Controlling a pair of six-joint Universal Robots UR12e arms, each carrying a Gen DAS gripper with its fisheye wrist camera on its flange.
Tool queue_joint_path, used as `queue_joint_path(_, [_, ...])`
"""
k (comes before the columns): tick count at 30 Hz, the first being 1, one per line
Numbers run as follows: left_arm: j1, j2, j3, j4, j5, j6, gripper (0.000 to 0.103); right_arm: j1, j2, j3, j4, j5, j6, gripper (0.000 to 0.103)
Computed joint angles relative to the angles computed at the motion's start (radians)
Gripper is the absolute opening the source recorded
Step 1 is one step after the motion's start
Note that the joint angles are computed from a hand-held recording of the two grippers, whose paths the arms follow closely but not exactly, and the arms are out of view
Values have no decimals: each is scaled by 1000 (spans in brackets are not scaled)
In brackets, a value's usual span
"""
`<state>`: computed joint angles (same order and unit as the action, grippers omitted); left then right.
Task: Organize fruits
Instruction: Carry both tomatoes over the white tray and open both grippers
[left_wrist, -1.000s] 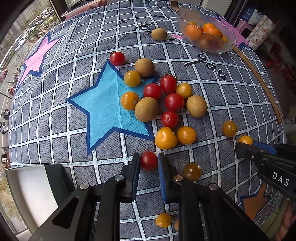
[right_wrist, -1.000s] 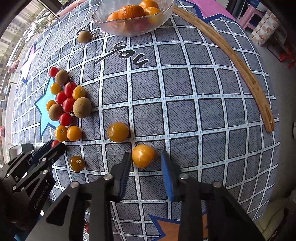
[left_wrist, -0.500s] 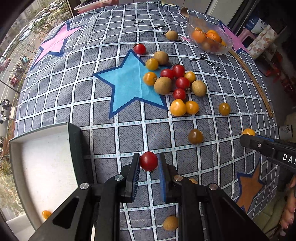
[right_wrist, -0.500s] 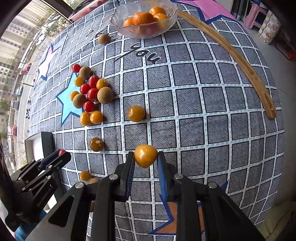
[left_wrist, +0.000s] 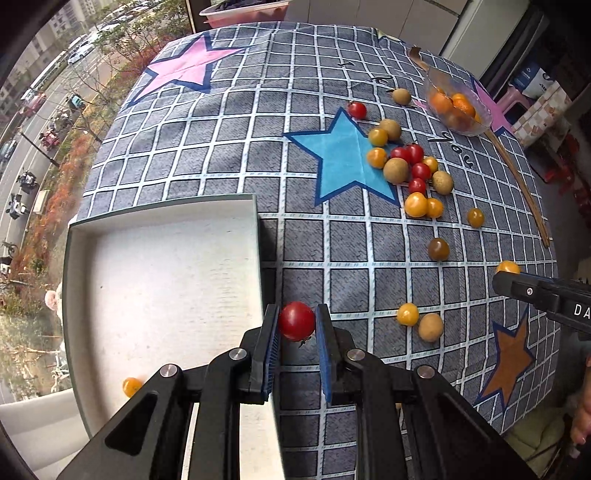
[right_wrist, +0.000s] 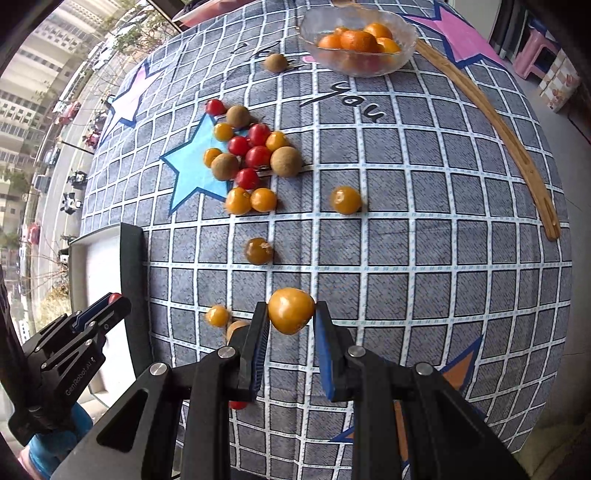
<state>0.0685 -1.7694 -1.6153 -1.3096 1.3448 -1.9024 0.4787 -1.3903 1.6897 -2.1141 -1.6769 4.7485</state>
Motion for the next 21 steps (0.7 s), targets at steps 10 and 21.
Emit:
queue_joint_path(10, [49, -78, 86, 30, 2, -103, 21, -21, 126, -163, 8, 44, -188, 26])
queue_joint_path(21, [53, -181, 177, 72, 61, -225, 21, -47, 276, -347, 36, 123, -355, 26])
